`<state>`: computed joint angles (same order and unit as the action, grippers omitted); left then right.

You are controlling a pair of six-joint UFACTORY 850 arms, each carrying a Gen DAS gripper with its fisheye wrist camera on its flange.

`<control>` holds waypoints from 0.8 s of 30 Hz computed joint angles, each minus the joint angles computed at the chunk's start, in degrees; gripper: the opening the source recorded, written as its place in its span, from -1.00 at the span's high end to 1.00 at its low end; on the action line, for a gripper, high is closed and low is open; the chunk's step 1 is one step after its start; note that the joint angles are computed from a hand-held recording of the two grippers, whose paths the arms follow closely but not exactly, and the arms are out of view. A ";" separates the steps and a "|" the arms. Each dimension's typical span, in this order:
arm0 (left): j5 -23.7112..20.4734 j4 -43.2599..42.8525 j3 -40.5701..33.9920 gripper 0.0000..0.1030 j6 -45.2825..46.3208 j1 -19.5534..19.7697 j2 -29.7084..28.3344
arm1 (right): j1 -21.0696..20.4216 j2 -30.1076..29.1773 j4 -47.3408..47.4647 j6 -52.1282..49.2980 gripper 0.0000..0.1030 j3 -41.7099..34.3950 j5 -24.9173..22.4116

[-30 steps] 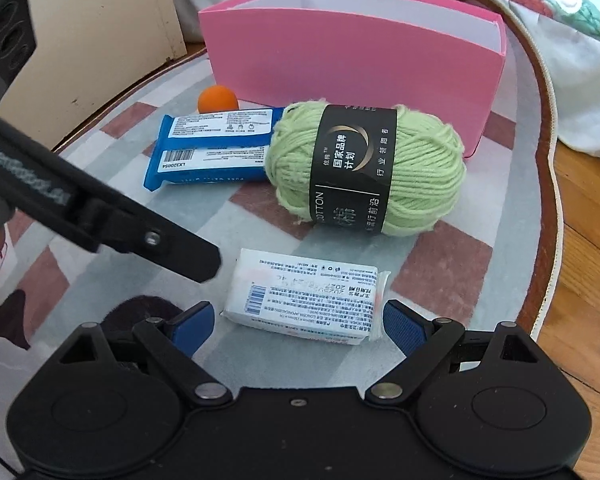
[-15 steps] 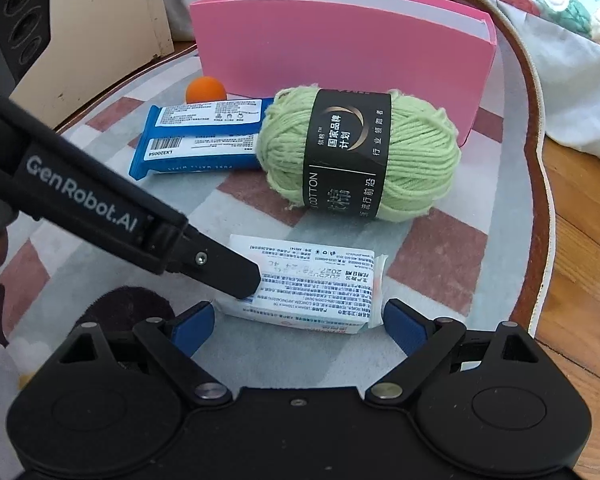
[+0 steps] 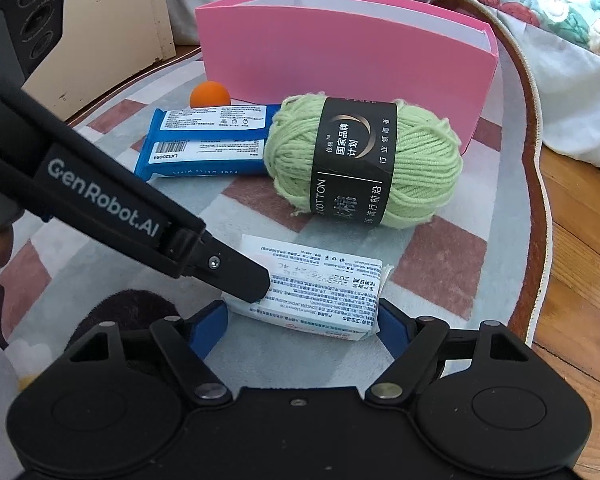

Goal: Organize objects
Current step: 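Close the left gripper on the white paper packet, then lift the white packet with the left gripper and carry it over the pink box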

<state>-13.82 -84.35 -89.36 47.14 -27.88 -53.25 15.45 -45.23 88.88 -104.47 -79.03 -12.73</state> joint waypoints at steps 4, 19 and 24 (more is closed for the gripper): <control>0.54 2.69 -0.41 0.55 -1.60 -0.27 -0.10 | 0.28 0.03 -0.65 0.97 -0.61 -0.06 0.59; -0.55 11.60 0.45 0.52 -10.63 0.34 1.25 | 2.35 0.96 -8.13 5.91 -0.61 -0.80 2.16; -2.94 -0.43 3.62 0.45 -0.42 1.42 3.60 | 2.53 1.87 -12.12 10.11 -0.64 -1.55 1.36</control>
<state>-16.75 -84.78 -85.74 46.72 -26.46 -49.64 17.98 -43.36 76.77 -94.36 -80.59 -11.36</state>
